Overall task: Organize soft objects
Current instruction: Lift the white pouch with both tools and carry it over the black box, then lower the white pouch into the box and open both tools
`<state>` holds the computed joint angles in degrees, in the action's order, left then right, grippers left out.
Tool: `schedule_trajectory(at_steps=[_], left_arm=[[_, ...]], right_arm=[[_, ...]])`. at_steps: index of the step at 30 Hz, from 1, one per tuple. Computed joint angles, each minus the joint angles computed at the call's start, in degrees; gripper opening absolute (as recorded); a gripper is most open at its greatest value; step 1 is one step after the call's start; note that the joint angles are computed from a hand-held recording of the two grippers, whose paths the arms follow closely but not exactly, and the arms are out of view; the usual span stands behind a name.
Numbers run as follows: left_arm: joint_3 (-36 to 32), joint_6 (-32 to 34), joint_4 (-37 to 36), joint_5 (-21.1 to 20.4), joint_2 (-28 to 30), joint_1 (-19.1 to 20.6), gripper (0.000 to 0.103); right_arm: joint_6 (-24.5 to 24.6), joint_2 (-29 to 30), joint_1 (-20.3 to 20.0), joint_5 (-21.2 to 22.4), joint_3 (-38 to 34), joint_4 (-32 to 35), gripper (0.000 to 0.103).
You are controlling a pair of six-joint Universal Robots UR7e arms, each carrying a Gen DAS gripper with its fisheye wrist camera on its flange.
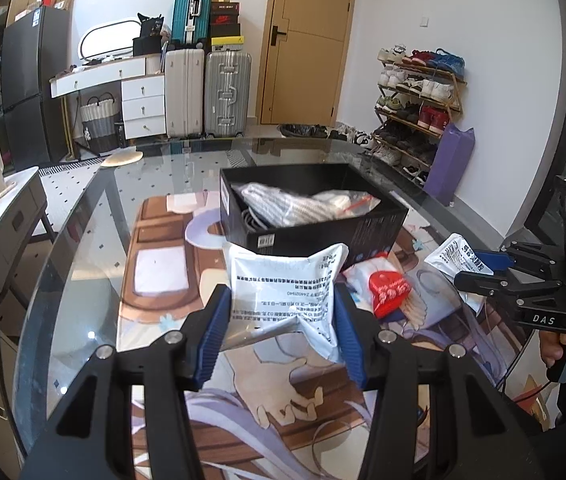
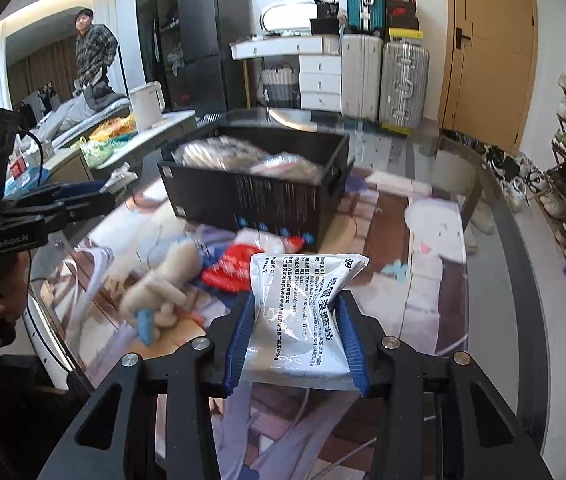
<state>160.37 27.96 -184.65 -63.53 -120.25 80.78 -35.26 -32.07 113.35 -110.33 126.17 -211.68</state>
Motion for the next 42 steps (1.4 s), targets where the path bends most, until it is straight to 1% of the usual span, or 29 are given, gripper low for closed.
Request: schedule_trajectory(at_steps=[6,10,16,23,29,37,42], left_arm=[[-1.01,-0.33,-1.08,0.4,0.55,-1.32,0.05],[-1.95,-0.42,-2.7,1.08,2.03,-2.67,0.05],[-4.21,-0.64,-5.9,0.96,6.9,-2.99,0.05],[-7.05,0.18,-9.91,0.93,13.34,-3.19,0.05],[-9.31,0.61,-11.51,0.41,17.8,-2.73,0.05],[-12.49,0.83,-12.92,-0.16,23.59,-0.61,0.05],[-14.72,0.25,-11.62,-0.4,25.96,0.99,0.05]], right_arm=[[0.27,-0.83,1.19,2.06,-1.11,-0.56,0.043],[0.2,-0.81,1.79,3.15,-2.54,-0.23,0.043],[0.88,0.52,2.17,4.34,-5.56,-0.15,0.043],[0.89,1.94,2.34,5.77,-9.5,2.47,0.043],[0.49,3.37,2.59,6.05,-13.25,4.97,0.043],[0.86,5.78,2.41,5.98,-18.23,8.3,0.043],[0.83,6.86,1.93,5.17,-20.88,11.12,0.043]])
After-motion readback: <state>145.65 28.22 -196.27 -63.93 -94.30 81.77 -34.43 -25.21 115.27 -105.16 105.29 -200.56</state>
